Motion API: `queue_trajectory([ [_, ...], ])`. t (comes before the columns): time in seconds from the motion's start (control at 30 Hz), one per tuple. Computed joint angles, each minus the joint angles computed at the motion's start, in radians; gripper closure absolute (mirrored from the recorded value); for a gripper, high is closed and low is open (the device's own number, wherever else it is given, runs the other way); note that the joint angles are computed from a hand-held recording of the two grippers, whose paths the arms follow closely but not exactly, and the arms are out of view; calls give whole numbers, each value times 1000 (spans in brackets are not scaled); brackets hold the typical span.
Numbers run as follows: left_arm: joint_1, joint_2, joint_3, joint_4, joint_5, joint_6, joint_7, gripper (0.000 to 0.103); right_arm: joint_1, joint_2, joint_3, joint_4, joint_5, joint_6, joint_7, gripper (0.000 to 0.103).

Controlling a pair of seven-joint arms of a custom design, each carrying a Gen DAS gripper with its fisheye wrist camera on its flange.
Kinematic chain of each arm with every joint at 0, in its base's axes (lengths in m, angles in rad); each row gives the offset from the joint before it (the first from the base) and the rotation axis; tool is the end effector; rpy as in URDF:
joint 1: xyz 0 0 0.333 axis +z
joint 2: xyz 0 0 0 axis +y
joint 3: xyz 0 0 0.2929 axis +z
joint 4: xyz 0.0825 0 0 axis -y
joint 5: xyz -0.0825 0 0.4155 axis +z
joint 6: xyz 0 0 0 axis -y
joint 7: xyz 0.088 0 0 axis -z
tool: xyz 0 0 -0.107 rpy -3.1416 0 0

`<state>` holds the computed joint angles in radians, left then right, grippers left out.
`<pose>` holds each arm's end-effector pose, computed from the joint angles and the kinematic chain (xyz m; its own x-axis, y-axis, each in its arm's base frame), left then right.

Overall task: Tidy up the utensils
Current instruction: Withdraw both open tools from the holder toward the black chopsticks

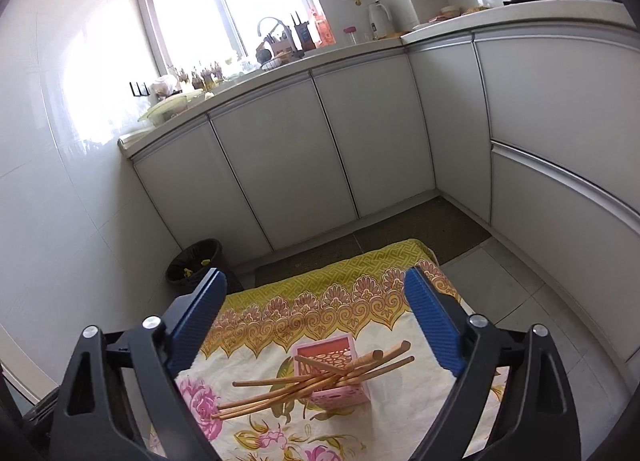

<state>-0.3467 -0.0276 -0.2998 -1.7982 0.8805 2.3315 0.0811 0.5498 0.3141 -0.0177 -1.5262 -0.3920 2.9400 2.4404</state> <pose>0.5102 -0.3713 0.5880 0.2732 -0.9368 0.2186 -0.5266 -0.3359 -0.7810 0.6115 0.3910 0.5800 0.2202 -0.8968 -0.3837 -0.5419 0.2146 -0.8126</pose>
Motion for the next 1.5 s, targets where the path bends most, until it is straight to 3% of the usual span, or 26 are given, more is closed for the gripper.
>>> queue_trajectory([
  [0.07, -5, -16, -6, -9, -8, -8, 11, 59, 21, -80, -37, -88, -52, 31, 76, 7],
  [0.2, -15, -53, -26, -36, -28, -24, 19, 47, -40, -255, 16, -278, -20, 17, 79, 7],
  [0.27, -19, -70, -38, -52, -42, -25, 18, 30, -70, -348, 45, -385, 74, -4, 13, 7],
  [0.37, -33, -74, -61, -53, -65, -53, 39, 18, -81, -499, 51, -557, 226, -49, -76, 7],
  [0.43, -47, -65, -72, -46, -92, -68, 63, 12, -82, -601, 48, -669, 306, -95, -114, 7],
  [0.63, -117, 18, -93, 30, -151, -119, 162, 7, -71, -896, 25, -972, 547, -236, -181, 7],
  [0.8, -197, 136, -90, 135, -242, -156, 324, 7, -117, -1148, 66, -1171, 606, -350, -182, 7],
  [0.9, -239, 246, -88, 241, -358, -197, 497, 7, -111, -1239, 43, -1231, 650, -423, -191, 7],
  [1.03, -315, 424, -84, 435, -444, -359, 698, 7, -126, -1310, 38, -1271, 678, -494, -196, 7],
  [1.1, -333, 496, -84, 508, -511, -403, 775, 7, -138, -1326, 41, -1277, 683, -520, -197, 7],
  [1.23, -399, 628, -50, 670, -559, -518, 855, 7, -141, -1344, 21, -1290, 720, -545, -207, 7],
  [1.3, -416, 666, -33, 715, -593, -533, 873, 8, -144, -1350, 20, -1291, 728, -551, -219, 7],
  [1.33, -423, 682, -24, 736, -610, -538, 878, 10, -146, -1352, 21, -1292, 730, -553, -223, 7],
  [1.4, -447, 750, -5, 836, -642, -585, 901, 25, -154, -1363, 25, -1294, 733, -556, -225, 7],
  [1.47, -476, 826, 16, 949, -666, -645, 923, 47, -160, -1370, 24, -1297, 738, -563, -226, 7],
  [1.5, -493, 870, 28, 1013, -672, -678, 935, 51, -162, -1375, 22, -1299, 742, -565, -224, 7],
])
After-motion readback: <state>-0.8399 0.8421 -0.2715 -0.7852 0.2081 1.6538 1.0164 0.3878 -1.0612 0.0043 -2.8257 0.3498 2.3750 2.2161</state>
